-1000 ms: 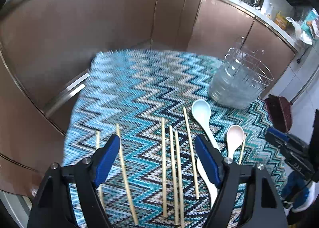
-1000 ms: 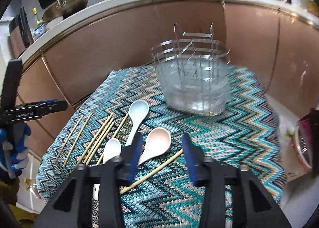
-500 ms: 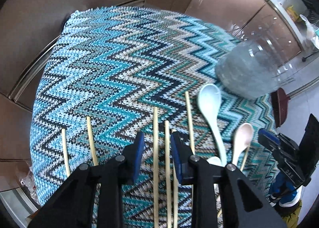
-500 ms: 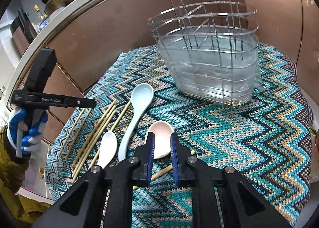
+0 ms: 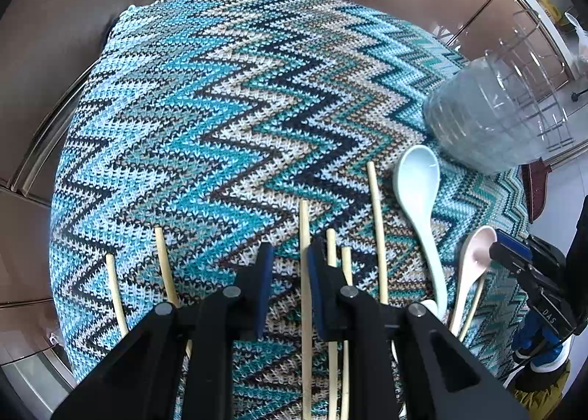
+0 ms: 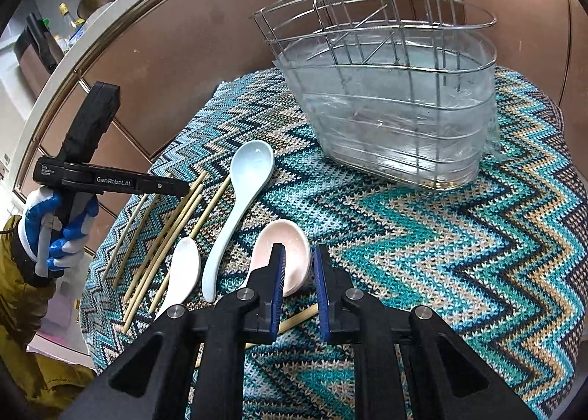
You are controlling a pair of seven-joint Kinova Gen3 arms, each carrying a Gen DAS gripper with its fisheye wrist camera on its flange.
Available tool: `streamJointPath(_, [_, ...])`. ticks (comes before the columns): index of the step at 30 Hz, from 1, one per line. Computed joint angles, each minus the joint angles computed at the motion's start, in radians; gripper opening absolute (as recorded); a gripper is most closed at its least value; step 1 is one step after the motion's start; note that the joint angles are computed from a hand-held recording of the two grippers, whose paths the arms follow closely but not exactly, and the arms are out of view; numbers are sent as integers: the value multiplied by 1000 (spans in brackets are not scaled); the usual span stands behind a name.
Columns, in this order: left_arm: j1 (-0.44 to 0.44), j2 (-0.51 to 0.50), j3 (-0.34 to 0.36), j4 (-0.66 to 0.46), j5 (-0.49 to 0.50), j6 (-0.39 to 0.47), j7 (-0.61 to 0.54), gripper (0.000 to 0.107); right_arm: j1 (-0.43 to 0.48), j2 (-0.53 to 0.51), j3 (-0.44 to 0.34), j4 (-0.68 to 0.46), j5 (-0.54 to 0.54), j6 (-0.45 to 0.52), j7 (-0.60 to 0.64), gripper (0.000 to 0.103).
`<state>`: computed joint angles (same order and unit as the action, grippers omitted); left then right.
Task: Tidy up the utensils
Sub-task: 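Lower the right gripper to a white spoon while the left gripper lowers to a chopstick, then close the right gripper on the spoon while the left gripper closes on a chopstick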
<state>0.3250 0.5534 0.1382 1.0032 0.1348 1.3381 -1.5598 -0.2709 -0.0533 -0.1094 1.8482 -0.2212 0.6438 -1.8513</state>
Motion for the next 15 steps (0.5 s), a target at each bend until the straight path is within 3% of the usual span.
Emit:
streamJointPath(10, [35,33,-6,-41,-53,42,-44,18,14,45,14,-20,-84,18,93,16])
streamJointPath(15, [55,47,-12,-67,-75,60,-57,17,25,52,15,-15,-114,15,117,10])
